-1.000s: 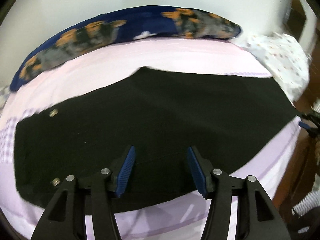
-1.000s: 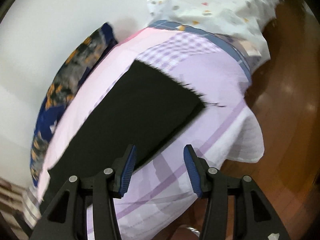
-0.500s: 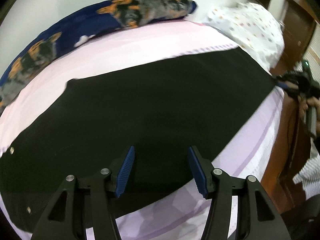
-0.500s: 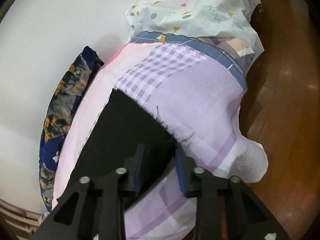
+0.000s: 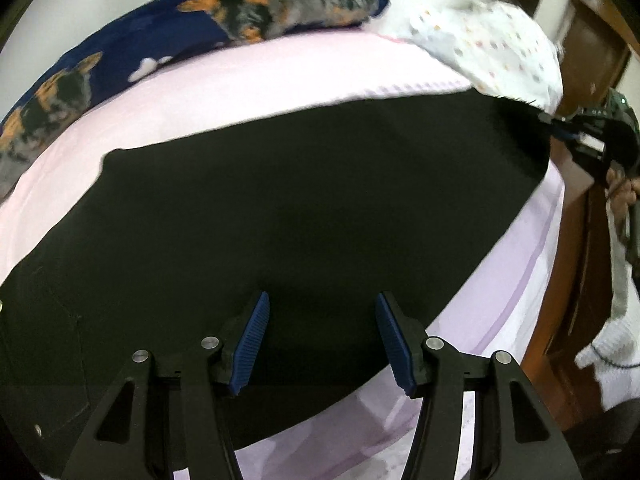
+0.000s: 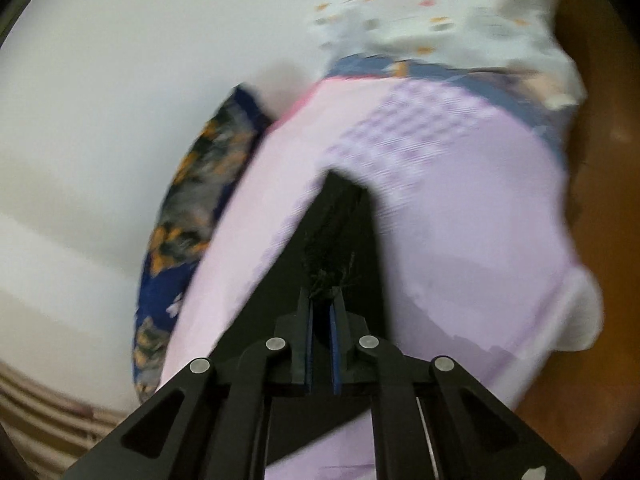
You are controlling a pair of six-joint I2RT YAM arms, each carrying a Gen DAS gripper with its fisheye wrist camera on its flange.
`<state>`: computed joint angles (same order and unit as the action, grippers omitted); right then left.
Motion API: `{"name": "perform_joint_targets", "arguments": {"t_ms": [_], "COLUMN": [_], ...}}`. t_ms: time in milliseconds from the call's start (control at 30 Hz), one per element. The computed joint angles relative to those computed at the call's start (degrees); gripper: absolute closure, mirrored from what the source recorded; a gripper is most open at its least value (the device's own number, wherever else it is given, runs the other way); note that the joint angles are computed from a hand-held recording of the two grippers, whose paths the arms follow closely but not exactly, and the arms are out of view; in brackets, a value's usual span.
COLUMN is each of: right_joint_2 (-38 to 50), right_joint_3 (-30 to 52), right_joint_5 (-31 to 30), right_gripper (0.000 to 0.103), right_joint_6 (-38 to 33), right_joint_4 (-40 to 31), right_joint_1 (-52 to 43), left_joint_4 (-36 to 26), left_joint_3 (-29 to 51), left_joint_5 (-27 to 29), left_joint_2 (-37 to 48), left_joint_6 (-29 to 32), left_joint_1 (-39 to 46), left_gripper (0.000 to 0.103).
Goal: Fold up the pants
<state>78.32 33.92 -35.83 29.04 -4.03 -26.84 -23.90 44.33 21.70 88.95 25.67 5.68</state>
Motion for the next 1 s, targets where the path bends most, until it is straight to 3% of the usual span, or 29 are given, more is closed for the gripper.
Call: {"name": "perform_joint_targets", "arguments": {"t_ms": [200, 433, 600, 767, 900, 1000], "right_joint_2": [4.3, 12.5, 16.7, 19.4, 19.8, 14.2], "right_joint_3": [5.8, 12.2, 14.2, 15.1, 16.1, 12.1], "right_joint_5": [3.2, 3.9, 8.1, 13.6, 12.9, 14.9], "right_gripper": [0.095, 0.095, 0.095, 0.094, 0.083, 0.066], "right_joint_6": [7.0, 10.9, 7.0, 3.3, 1.8, 4.4], "right_joint_4": [3.5, 6.7, 3.7, -0.5, -2.6, -0.5], "right_joint_1": [19.8, 40.0, 52.0, 57.2, 57.7, 56.1], "left_joint_4": [-5.0, -9.3, -13.1, -16.3, -19.5, -22.0], "left_joint_3": [2.6, 5.4, 7.5, 9.4, 10.9, 12.2], "left_joint_5": [7.5, 12.4, 16.1, 19.0, 20.9, 22.6], "left_joint_2": [-1.3, 0.2, 2.9, 5.8, 7.8, 9.1], "left_joint_6": [-0.1, 4.3, 7.3, 7.9, 8.5, 8.2], "left_joint_1": [11.9, 23.9, 29.9, 31.0, 30.5, 29.4], "left_gripper": [0.047, 0.047, 0.047, 0.047, 0.047, 0.047]}}
